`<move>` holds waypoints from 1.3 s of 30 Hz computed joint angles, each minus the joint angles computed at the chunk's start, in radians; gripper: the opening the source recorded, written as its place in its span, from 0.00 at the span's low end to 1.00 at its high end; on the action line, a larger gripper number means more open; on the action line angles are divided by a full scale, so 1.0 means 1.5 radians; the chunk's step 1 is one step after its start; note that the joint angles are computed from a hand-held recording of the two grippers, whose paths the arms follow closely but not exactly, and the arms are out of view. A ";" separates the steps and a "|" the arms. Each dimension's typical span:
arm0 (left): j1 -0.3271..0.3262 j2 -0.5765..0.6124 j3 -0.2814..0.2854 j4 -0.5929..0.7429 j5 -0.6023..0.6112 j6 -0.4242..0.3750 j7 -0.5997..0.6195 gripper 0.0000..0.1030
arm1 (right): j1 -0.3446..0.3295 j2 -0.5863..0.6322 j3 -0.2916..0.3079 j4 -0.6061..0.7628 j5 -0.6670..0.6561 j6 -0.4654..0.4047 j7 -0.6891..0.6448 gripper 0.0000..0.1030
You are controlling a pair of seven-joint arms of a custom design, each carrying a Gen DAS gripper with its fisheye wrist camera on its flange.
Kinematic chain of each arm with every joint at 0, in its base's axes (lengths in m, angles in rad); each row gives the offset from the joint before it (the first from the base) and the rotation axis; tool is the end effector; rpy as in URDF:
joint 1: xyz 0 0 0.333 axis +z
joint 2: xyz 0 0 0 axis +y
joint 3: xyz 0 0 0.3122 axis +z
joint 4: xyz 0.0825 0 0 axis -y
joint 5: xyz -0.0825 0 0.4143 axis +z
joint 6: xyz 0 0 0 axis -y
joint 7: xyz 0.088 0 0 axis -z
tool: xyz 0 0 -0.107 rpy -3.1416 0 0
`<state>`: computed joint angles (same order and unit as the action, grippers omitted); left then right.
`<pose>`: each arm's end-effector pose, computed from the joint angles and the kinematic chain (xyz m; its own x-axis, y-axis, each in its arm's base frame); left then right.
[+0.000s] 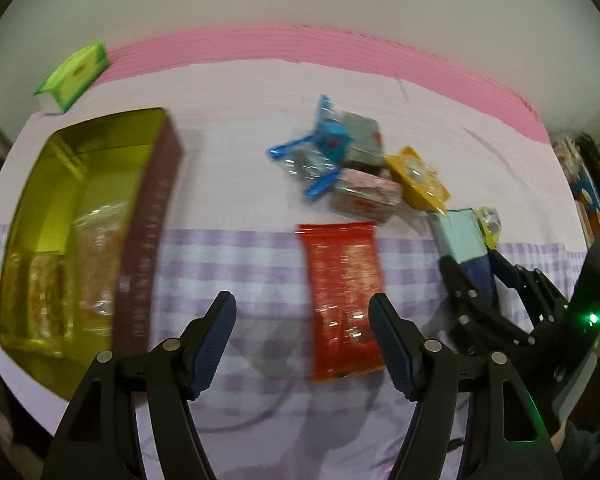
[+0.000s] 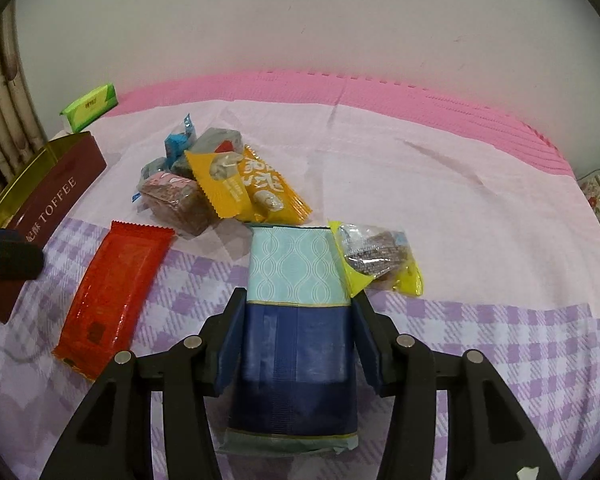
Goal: Organize snacks
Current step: 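Grasp the red-wrapped snack with the left gripper while the right holds the blue package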
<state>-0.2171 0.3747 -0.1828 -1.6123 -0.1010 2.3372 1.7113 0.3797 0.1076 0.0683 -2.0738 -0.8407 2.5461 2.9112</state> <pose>0.6706 -0.2681 0.4351 -0.4585 -0.8820 0.1093 -0.8457 0.3952 -0.3586 0.5552 0.2767 0.3927 -0.2674 -0.9636 0.0064 -0.7566 0.2058 -0.6206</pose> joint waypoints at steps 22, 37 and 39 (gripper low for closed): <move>-0.064 0.105 0.017 0.080 0.109 0.030 -0.054 0.67 | -0.002 -0.006 -0.001 -0.013 -0.033 0.017 0.047 0.47; -0.028 0.034 0.013 -0.033 0.077 0.103 0.021 0.45 | -0.001 -0.004 0.000 -0.010 -0.033 0.012 0.047 0.47; -0.023 0.019 0.013 -0.055 0.076 0.111 0.032 0.44 | -0.001 -0.004 0.000 -0.009 -0.033 0.011 0.047 0.47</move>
<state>-0.2510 0.4027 -0.1635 -1.6942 0.0133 2.5032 1.7588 0.3788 0.1018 0.0682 -2.0880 -0.8897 2.5619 2.9814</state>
